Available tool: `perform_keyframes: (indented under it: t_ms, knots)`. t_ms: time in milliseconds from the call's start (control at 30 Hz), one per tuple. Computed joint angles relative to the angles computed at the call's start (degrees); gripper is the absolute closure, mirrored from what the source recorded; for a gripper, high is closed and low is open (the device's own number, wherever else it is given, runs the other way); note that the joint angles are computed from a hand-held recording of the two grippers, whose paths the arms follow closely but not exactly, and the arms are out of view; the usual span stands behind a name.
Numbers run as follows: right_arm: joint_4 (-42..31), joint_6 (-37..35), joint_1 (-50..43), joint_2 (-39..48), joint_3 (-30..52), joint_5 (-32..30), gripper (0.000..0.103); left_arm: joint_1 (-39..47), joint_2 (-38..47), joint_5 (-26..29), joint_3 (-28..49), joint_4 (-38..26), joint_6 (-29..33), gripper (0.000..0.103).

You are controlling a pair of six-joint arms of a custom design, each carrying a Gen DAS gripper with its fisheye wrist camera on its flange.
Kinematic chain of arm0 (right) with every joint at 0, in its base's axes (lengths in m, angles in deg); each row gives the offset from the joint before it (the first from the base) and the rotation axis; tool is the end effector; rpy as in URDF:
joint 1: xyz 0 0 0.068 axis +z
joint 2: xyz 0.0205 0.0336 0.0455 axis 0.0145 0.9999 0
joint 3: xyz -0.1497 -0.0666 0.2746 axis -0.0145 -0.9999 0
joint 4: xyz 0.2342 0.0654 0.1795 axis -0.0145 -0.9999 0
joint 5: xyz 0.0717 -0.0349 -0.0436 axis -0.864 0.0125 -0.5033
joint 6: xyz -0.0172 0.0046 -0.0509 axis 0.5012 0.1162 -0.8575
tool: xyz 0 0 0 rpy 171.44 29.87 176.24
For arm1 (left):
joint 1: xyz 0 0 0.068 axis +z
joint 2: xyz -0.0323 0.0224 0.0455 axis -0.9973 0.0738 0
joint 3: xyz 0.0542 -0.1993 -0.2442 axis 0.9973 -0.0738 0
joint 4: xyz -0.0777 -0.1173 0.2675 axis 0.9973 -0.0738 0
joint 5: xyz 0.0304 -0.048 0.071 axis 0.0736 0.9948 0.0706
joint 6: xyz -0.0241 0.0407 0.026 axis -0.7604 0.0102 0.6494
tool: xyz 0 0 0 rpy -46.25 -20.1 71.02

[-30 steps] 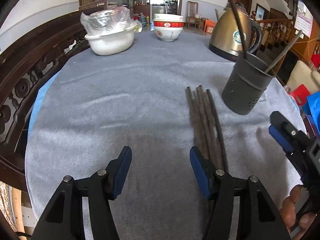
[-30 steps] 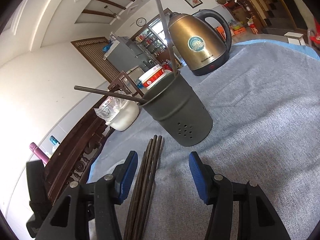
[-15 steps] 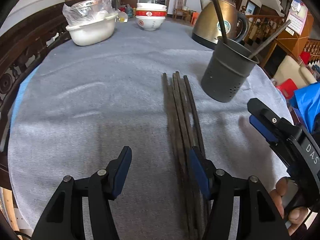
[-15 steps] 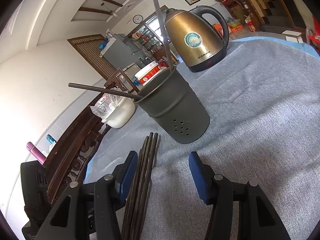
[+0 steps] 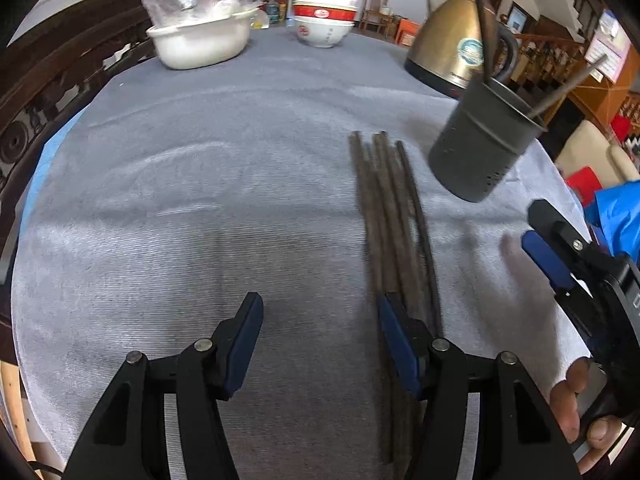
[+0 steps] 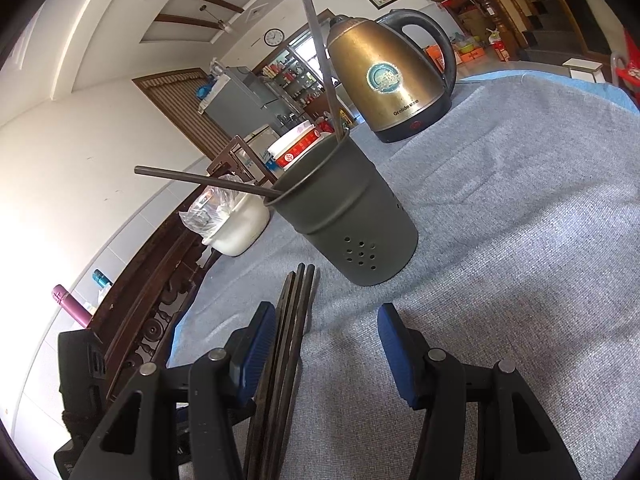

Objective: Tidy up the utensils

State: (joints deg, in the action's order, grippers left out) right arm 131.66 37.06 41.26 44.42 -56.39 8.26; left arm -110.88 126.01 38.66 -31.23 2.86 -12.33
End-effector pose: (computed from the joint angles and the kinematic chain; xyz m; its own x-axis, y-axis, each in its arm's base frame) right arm 0.2550 0.2163 0.0979 -0.6885 0.2510 -0.6805 -0.2542 0.7952 0.5505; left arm 0.1907 -0.0820 0.1206 -0.8392 -0.2114 -0.5010 -0.1615 0.9767 -0.1416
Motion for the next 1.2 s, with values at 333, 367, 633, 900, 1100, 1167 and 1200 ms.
perform_keyframes:
  t_ms: [333, 367, 633, 900, 1100, 1167, 1200]
  knots:
    - [-0.2, -0.1, -0.1, 0.2, 0.4, -0.4, 0.046, 0.2, -3.2, -1.2, 1.8, -3.8, 0.1, 0.041]
    - [-0.2, 0.0, -0.2, 0.3, 0.4, -0.5, 0.046, -0.1, -3.8, -1.0, 1.9, -4.3, 0.3, 0.041]
    - [-0.3, 0.0, -0.3, 0.3, 0.4, -0.6, 0.046, -2.9, 3.7, -1.1, 5.5, -2.3, 0.1, 0.041]
    - [0.0, 0.0, -0.4, 0.5, 0.4, -0.8, 0.046, 2.5, 1.6, 0.3, 3.2, -3.6, 0.0, 0.039]
    - [-0.1, 0.2, -0.5, 0.7, 0.5, -0.9, 0.046, 2.7, -0.3, 0.0, 3.9, -4.4, -0.2, 0.039]
    - [0.0, 0.3, -0.4, 0.8, 0.5, -0.9, 0.046, 1.9, -0.7, -0.2, 4.4, -4.2, 0.8, 0.039]
    - [-0.2, 0.4, -0.5, 0.8, 0.6, -0.9, 0.046, 1.2, -0.1, -0.5, 5.1, -4.2, 1.3, 0.039]
